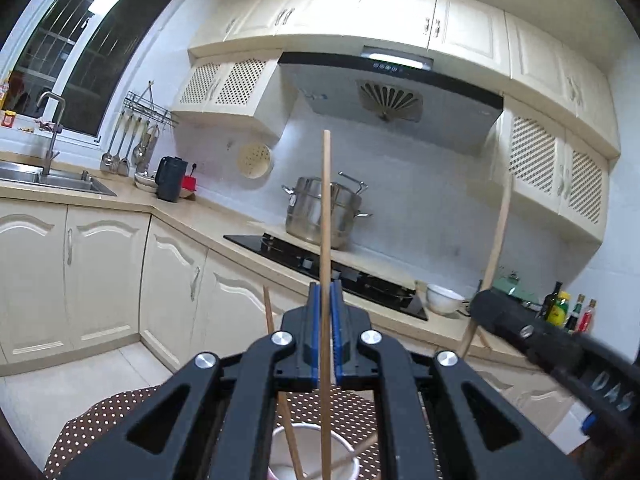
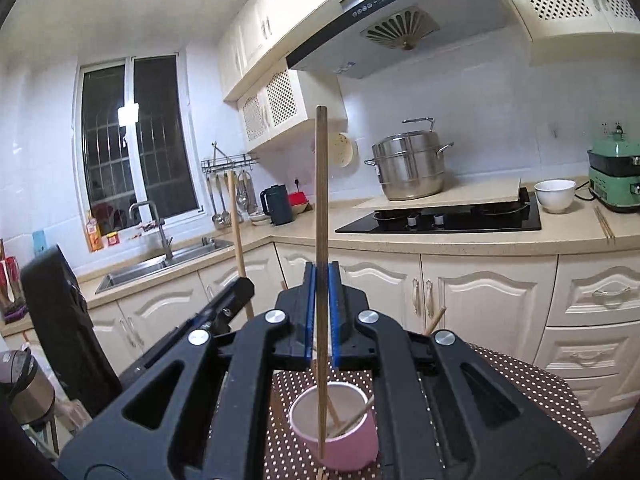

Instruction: Organize utensils

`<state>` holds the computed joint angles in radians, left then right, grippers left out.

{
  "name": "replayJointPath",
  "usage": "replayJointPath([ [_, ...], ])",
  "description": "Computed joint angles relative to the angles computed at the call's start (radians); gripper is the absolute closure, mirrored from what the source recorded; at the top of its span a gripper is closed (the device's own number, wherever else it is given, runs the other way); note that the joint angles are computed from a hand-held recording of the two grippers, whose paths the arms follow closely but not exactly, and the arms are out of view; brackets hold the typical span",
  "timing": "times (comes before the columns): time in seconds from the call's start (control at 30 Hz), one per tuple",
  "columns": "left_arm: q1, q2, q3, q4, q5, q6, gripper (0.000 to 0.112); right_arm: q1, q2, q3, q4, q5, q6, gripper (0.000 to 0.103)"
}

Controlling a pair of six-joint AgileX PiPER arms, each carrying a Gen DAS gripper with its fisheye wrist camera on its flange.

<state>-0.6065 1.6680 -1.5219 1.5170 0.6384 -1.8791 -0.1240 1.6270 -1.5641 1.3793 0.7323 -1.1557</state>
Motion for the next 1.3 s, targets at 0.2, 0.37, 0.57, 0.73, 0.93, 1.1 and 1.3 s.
replayJointPath([
  [0.2,0.045,0.079,-0.018,0.010,-0.037,-0.048,0.107,0.000,0.036,0.003,0.088,-0.017,-0.053,0.097],
  [0.37,0.064,0.103,0.001,-0.022,-0.059,-0.036,0.107,0.005,0.052,0.005,0.134,-0.024,-0.093,0.097],
  [0.57,0.050,0.061,0.087,-0.034,-0.055,-0.038,0.107,0.021,0.044,0.040,0.106,-0.037,-0.100,0.096],
  [0.73,0.035,0.023,0.145,-0.057,-0.050,-0.035,0.107,0.027,0.021,0.079,0.085,-0.048,-0.102,0.096],
  [0.93,0.011,-0.018,0.197,-0.088,-0.034,-0.012,0.107,0.034,-0.008,0.146,0.065,-0.062,-0.130,0.096],
  [1.1,-0.001,-0.044,0.225,-0.128,-0.034,0.020,0.106,0.038,-0.027,0.193,0.056,-0.068,-0.143,0.096],
  [1.3,-0.017,-0.090,0.268,-0.176,-0.003,0.054,0.079,0.041,-0.043,0.227,0.035,-0.079,-0.137,0.096],
])
